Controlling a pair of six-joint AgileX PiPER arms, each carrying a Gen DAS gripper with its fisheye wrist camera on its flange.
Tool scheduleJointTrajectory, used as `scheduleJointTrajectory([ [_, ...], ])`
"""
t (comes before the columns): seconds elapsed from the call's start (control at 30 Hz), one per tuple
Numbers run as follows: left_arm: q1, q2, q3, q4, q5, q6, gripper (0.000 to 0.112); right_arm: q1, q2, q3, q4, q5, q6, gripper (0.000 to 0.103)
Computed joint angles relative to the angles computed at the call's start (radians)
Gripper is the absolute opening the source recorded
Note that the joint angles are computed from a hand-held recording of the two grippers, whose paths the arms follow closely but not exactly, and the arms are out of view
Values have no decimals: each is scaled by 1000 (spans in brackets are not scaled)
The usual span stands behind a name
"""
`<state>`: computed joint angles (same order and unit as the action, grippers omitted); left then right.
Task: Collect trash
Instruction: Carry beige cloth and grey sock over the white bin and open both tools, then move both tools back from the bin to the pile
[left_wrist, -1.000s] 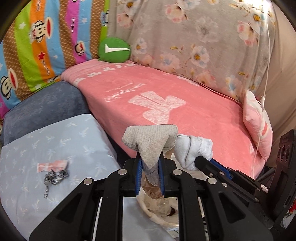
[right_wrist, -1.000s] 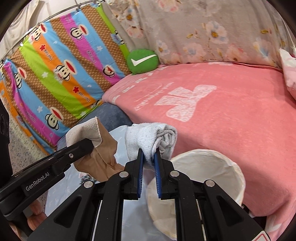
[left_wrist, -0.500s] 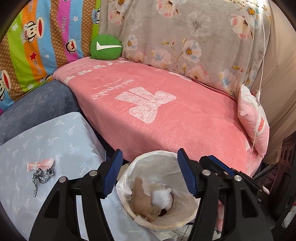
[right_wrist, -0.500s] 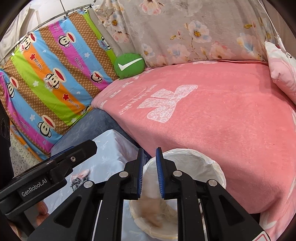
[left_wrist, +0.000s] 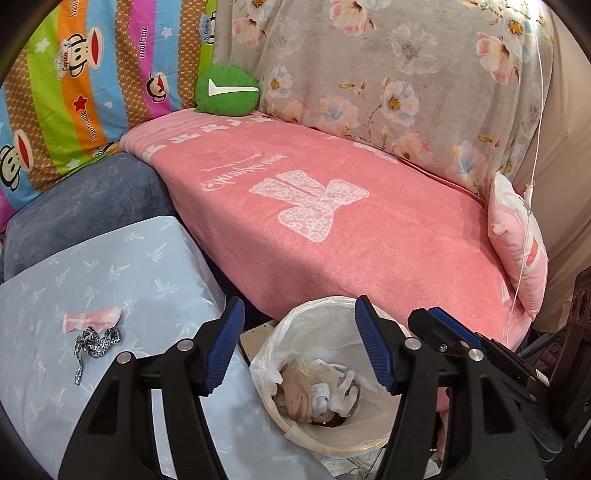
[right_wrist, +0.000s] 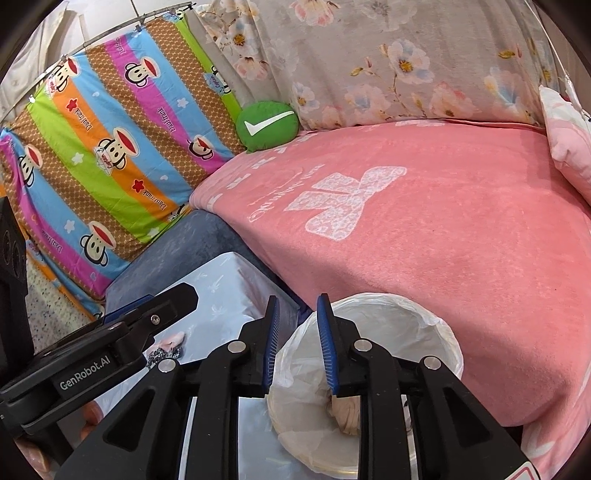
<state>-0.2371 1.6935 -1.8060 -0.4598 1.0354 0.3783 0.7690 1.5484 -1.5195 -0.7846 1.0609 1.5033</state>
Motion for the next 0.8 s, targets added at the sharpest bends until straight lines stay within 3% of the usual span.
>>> scheduleJointTrajectory([
  [0.5,112,37,-7,-22,11,16,59,-3,174,-203,82,-15,-130,22],
  [0.8,206,85,-28,-28,11,19,63,-10,338,-413,163,-3,-251,27],
])
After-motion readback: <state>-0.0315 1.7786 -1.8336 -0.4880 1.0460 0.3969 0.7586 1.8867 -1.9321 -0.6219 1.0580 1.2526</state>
